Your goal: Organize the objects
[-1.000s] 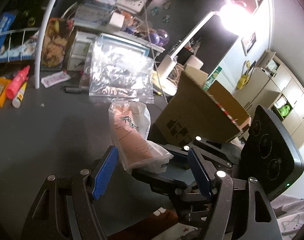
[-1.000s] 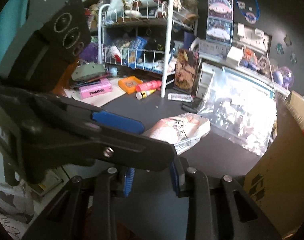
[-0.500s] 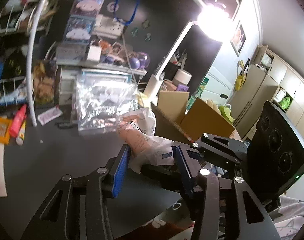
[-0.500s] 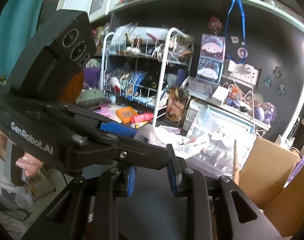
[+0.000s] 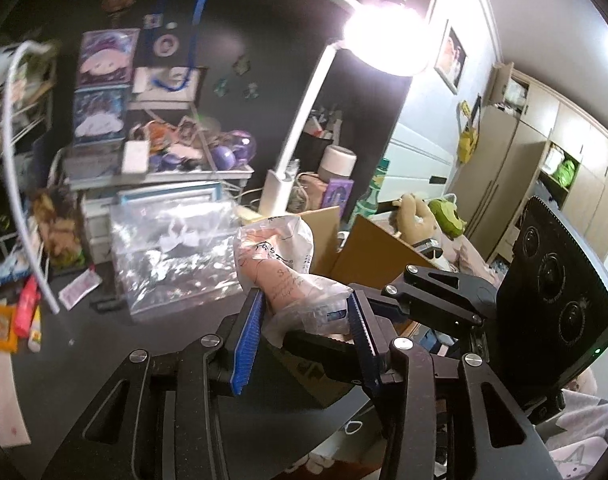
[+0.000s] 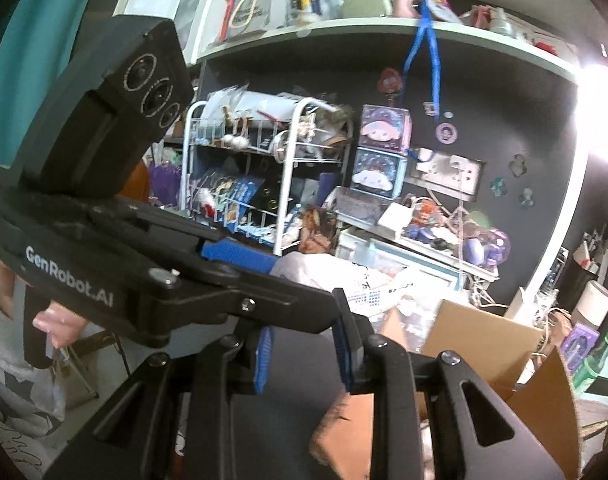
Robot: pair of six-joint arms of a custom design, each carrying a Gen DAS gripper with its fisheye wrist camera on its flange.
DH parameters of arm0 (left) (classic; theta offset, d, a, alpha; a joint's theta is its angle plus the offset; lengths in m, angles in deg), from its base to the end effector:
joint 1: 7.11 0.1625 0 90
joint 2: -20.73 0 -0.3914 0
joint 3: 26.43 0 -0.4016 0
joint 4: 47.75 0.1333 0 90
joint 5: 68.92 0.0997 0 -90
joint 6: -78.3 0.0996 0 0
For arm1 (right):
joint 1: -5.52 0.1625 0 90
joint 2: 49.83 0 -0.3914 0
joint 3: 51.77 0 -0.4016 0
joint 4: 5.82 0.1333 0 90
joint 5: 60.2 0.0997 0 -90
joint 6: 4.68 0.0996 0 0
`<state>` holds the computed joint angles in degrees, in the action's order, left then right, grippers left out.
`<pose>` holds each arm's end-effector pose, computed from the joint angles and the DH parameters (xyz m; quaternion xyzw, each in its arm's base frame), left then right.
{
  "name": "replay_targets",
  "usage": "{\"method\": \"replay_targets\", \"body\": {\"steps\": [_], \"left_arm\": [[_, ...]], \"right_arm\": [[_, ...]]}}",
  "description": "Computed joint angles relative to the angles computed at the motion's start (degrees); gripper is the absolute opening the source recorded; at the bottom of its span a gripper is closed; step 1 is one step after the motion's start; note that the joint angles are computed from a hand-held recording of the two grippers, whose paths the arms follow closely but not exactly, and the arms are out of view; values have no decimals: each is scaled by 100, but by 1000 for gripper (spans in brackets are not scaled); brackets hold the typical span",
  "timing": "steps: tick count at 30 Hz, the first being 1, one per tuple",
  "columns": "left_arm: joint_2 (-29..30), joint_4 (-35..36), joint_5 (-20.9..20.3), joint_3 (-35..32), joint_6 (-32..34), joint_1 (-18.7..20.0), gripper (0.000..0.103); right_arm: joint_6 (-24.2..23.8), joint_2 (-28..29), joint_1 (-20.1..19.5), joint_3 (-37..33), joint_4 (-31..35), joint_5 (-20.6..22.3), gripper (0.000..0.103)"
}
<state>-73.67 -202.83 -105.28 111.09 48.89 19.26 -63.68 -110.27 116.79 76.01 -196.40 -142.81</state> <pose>-0.2435 -0.3590 0.2608 0.1756 0.8626 -0.4384 0.1814 0.3122 -0.3993 0.1044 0.6305 -0.7192 0.2901 0.0339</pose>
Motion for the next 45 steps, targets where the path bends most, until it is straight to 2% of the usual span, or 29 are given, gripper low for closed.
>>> {"method": "replay_targets", "body": {"steps": [7, 15, 21, 28, 29, 31, 33, 45], "left_arm": [[1026, -536, -547, -747, 810, 454, 38], [1929, -722, -1326, -1526, 1324, 1002, 38], [2224, -646, -1647, -1813, 1398, 1198, 38], [2373, -523, -1811, -1969, 1407, 1284, 38], [2387, -503, -1812, -1987, 1406, 1294, 40], [2383, -513, -1804, -1980, 1402, 1299, 51], [2370, -582, -1810, -1955, 1436, 1291, 62], [2090, -801, -1453, -1630, 1494, 1043, 79]], "right_arm": [[17, -340, -297, -90, 222, -66, 24], [69, -616, -543, -412, 961, -659, 24], [89, -586, -548, -708, 1416, -1210, 24], [133, -583, -576, -847, 1671, -1474, 25], [139, -583, -576, -854, 1684, -1490, 25], [133, -578, -571, -859, 1673, -1536, 31], [130, -579, -566, -855, 1658, -1551, 43], [219, -695, -531, -762, 1770, -1515, 53]]}}
